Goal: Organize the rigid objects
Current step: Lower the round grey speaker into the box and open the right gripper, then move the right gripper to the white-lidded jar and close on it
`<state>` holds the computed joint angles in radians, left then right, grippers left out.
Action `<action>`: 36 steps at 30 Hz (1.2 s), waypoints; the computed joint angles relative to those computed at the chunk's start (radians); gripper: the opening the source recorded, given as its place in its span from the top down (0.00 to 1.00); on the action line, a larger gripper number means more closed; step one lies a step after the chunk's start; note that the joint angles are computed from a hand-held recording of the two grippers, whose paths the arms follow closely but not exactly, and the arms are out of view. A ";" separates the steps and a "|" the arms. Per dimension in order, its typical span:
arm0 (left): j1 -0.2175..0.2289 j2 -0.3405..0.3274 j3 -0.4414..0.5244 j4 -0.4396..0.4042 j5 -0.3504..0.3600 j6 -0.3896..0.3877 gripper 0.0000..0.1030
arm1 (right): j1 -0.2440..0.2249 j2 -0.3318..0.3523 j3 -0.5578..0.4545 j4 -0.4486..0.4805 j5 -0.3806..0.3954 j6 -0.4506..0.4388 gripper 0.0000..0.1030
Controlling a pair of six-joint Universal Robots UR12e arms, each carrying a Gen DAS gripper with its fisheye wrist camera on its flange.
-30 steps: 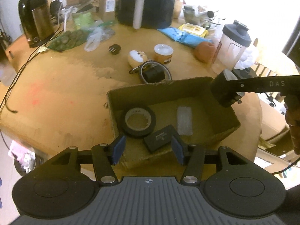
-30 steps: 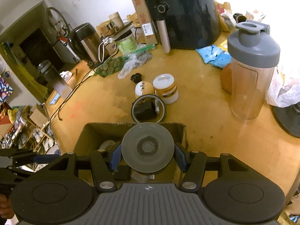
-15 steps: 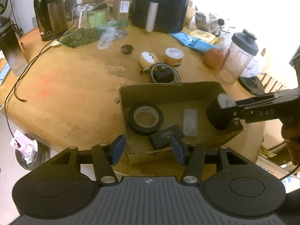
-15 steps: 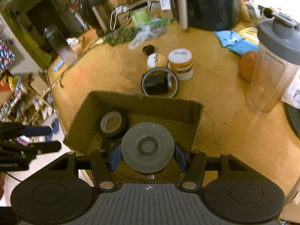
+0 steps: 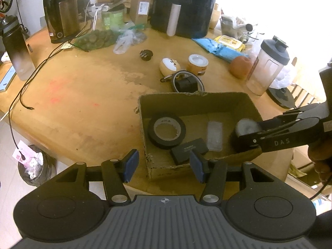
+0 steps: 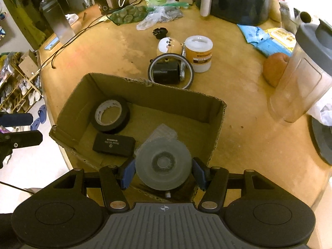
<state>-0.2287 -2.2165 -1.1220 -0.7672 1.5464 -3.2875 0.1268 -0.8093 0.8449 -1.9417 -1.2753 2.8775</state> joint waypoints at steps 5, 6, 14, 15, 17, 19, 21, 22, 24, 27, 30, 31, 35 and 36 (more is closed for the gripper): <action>-0.001 0.000 -0.001 0.009 -0.004 -0.001 0.48 | -0.002 -0.006 0.007 -0.006 0.010 -0.001 0.36; -0.001 0.000 -0.001 0.009 -0.005 0.000 0.48 | -0.004 -0.006 0.009 -0.008 0.019 0.000 0.34; -0.002 -0.010 0.021 -0.003 -0.005 0.007 0.48 | -0.013 -0.025 0.049 -0.075 0.080 0.030 0.11; -0.002 -0.011 0.023 -0.004 -0.004 0.009 0.48 | -0.013 -0.028 0.054 -0.092 0.083 0.035 0.07; -0.002 -0.015 0.031 -0.014 0.000 0.011 0.48 | -0.014 -0.031 0.065 -0.130 0.090 0.052 0.04; -0.003 -0.019 0.039 -0.021 0.002 0.011 0.48 | -0.014 -0.032 0.070 -0.153 0.089 0.066 0.01; -0.002 -0.023 0.048 -0.031 0.003 0.013 0.48 | -0.013 -0.030 0.070 -0.174 0.082 0.082 0.00; -0.002 -0.025 0.053 -0.036 0.004 0.015 0.48 | -0.013 -0.029 0.070 -0.182 0.076 0.088 0.00; -0.002 -0.029 0.061 -0.046 0.005 0.019 0.48 | -0.012 -0.024 0.064 -0.190 0.063 0.095 0.00; -0.001 -0.034 0.071 -0.053 0.003 0.025 0.48 | -0.010 -0.020 0.061 -0.207 0.051 0.107 0.00; 0.000 -0.043 0.087 -0.068 0.004 0.030 0.48 | -0.006 -0.015 0.058 -0.226 0.025 0.114 0.00; 0.001 -0.046 0.093 -0.072 0.004 0.032 0.48 | -0.004 -0.013 0.055 -0.232 0.011 0.114 0.00; 0.005 -0.057 0.114 -0.088 0.003 0.037 0.48 | 0.006 -0.003 0.043 -0.269 -0.056 0.108 0.00; 0.005 -0.061 0.120 -0.092 0.004 0.038 0.48 | 0.008 0.000 0.041 -0.277 -0.071 0.105 0.00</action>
